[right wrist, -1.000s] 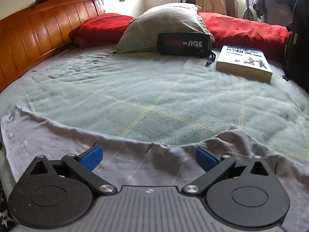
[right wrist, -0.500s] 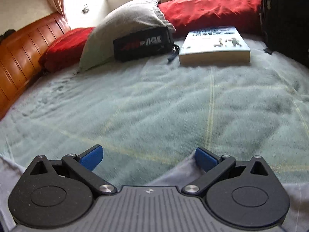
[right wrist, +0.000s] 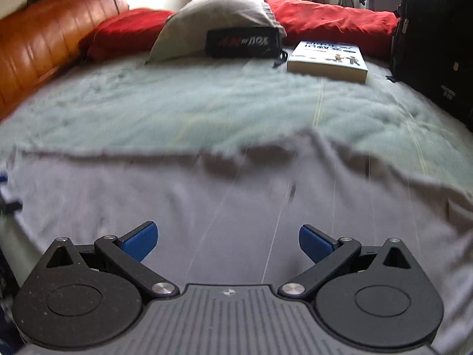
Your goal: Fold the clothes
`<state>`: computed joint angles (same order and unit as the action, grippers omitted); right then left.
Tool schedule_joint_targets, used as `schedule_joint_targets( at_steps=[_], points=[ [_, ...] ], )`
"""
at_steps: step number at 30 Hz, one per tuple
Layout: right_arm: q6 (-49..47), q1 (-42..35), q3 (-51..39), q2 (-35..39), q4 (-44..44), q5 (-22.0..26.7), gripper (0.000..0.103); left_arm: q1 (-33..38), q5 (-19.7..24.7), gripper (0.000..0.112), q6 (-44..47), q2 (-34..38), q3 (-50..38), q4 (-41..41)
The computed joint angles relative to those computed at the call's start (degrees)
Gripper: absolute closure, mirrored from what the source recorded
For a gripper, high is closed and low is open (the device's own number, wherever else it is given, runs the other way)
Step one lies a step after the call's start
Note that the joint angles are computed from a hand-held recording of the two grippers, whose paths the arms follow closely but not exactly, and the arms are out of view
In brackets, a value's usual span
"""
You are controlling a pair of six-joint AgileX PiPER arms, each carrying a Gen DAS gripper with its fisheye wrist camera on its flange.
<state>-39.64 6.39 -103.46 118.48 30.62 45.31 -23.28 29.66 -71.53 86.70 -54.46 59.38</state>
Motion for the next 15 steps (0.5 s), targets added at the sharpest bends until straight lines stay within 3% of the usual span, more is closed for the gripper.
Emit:
schedule_joint_targets(
  at_steps=[4, 5, 8, 10, 12, 15],
  points=[
    [-3.06, 2.34, 15.37, -6.99, -2.69, -12.03, 0.000, -0.55, 0.73, 0.010, 3.51, 1.32, -0.60, -2.74],
    [-2.03, 2.76, 16.55, -8.01, -3.57, -13.00, 0.000, -0.66, 0.68, 0.010, 3.51, 0.77, -0.42, -2.78],
    [-5.12, 2.37, 17.97, -9.97, 2.64, -12.24, 0.000, -0.94, 0.11, 0.010, 2.66, -0.72, 0.28, -2.13],
    [-7.63, 2.54, 18.78, -10.60, 5.94, -12.20, 0.000, 0.69, -3.14, 0.010, 4.86, -0.56, 0.79, -4.91],
    [-6.52, 3.35, 19.03, -10.58, 4.82, -12.29, 0.000, 2.45, -4.56, 0.010, 9.46, 0.80, 0.33, -11.79],
    [-2.40, 4.22, 18.66, -10.03, 0.07, -10.09, 0.000, 2.47, -4.17, 0.010, 6.55, -1.19, 1.33, -10.16]
  ],
)
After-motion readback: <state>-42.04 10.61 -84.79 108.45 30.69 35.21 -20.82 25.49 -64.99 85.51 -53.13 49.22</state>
